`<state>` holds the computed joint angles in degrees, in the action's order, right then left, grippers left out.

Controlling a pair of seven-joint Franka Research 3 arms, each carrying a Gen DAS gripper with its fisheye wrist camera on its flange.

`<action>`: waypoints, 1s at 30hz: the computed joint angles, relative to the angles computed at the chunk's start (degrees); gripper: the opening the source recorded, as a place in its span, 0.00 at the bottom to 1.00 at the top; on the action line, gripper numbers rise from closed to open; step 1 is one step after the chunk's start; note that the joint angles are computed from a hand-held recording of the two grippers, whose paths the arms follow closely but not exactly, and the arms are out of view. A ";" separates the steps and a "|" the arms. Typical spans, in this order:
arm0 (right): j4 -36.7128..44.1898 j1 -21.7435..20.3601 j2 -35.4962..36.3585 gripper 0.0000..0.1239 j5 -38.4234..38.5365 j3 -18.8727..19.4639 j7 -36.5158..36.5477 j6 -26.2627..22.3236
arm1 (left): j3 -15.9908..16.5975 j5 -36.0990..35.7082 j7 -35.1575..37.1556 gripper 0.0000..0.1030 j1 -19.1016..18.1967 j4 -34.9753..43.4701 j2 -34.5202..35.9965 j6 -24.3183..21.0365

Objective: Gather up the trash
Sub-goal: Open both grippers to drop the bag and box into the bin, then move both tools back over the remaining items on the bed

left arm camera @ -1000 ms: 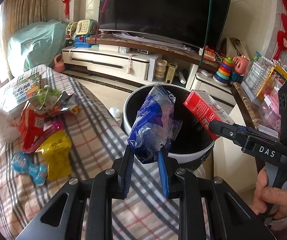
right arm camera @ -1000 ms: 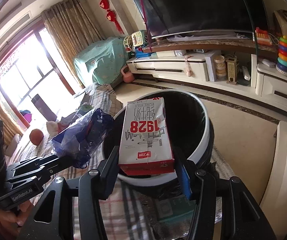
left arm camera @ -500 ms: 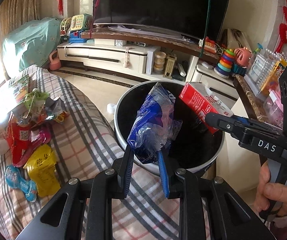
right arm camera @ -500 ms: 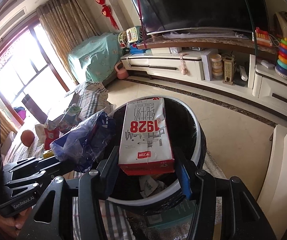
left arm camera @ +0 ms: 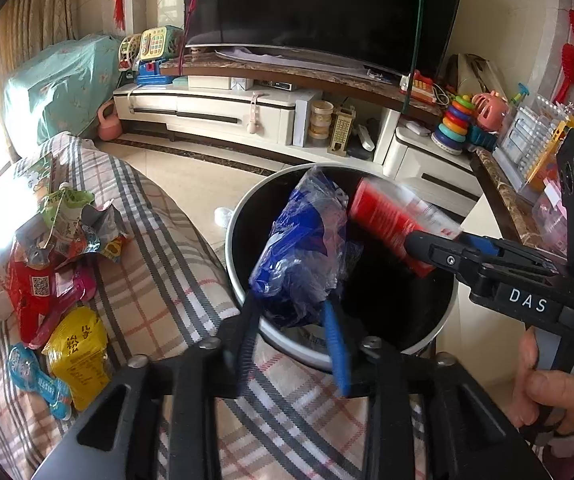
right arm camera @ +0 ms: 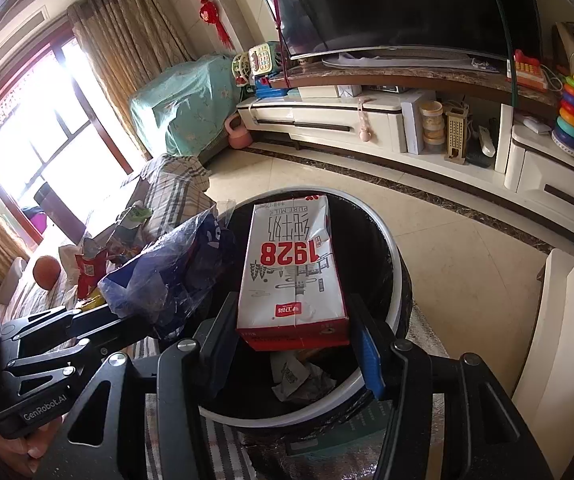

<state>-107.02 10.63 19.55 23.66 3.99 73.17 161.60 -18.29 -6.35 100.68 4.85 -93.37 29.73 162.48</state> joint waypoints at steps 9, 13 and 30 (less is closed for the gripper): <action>-0.79 -1.65 -1.10 0.54 5.11 2.07 -3.12 0.49 | -3.76 -5.46 2.54 0.62 5.41 -9.37 -5.41 4.93; -2.39 -1.96 -2.35 0.66 8.88 3.30 -5.87 1.23 | -6.68 -10.93 5.65 0.64 9.56 -16.31 -9.48 8.27; -8.39 2.74 -7.74 0.76 30.21 7.01 -23.19 -0.55 | -6.36 -41.07 22.92 0.65 14.12 -37.74 -27.03 13.68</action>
